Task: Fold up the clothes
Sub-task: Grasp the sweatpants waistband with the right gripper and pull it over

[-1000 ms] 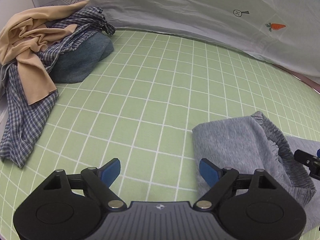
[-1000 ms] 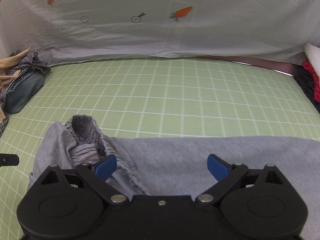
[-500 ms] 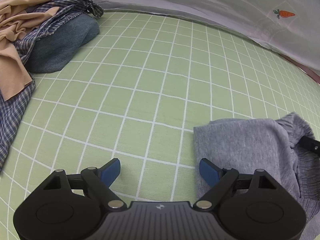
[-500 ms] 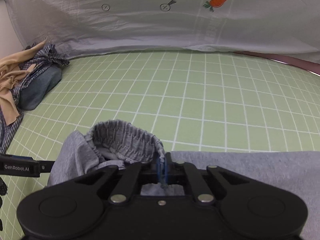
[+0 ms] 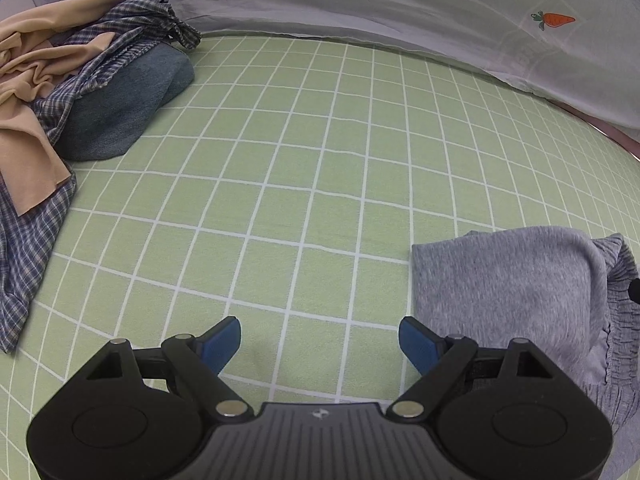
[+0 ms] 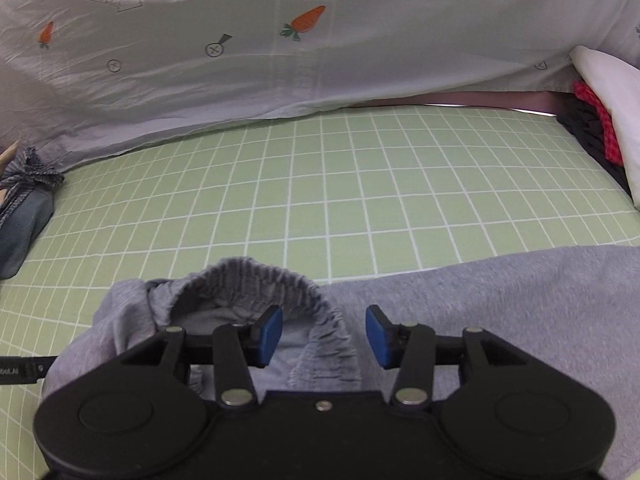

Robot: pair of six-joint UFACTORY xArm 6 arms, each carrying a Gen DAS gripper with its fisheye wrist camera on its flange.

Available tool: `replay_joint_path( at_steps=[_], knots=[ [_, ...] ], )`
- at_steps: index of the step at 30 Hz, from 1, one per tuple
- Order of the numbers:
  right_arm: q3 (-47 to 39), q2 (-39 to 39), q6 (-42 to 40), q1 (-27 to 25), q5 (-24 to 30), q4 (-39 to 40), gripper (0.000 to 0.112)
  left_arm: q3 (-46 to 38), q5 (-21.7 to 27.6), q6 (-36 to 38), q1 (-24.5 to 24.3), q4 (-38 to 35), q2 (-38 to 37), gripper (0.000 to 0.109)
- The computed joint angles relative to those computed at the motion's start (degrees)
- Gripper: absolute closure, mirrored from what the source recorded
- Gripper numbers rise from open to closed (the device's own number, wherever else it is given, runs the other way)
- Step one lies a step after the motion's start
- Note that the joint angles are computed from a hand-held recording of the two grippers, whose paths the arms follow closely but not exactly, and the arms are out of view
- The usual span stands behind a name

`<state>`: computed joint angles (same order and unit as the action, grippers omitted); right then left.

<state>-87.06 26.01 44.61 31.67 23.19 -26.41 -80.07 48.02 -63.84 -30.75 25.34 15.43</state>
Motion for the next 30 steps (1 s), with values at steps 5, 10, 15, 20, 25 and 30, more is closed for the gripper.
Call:
replay_joint_path(
  at_steps=[5, 10, 15, 20, 25, 30],
  knots=[
    [1.3, 0.1, -10.3, 1.9, -4.1, 10.6, 0.065, 2.9, 0.0, -0.9, -0.4, 0.8, -2.5, 0.022],
    [-0.6, 1.8, -22.1, 4.1, -4.3, 23.1, 0.056, 5.3, -0.7, -2.0, -0.3, 1.4, -4.4, 0.022],
    [-3.7, 4.3, -26.4, 4.7, -2.4, 29.9, 0.056, 5.5, -1.3, -1.9, 0.0, 1.8, -4.4, 0.022],
    [-4.6, 5.2, -31.0, 5.1, -2.6, 35.1, 0.073, 4.7, -1.6, -0.7, 0.2, 0.4, -3.4, 0.021],
    [-4.4, 4.8, -31.8, 4.9, -2.7, 34.5, 0.101, 4.1, -1.7, -0.3, 0.2, 0.2, -2.7, 0.021],
    [0.0, -0.2, -24.8, 3.2, -3.6, 25.4, 0.106, 3.8, -1.6, -0.3, 0.0, 0.4, -2.4, 0.021]
  ],
)
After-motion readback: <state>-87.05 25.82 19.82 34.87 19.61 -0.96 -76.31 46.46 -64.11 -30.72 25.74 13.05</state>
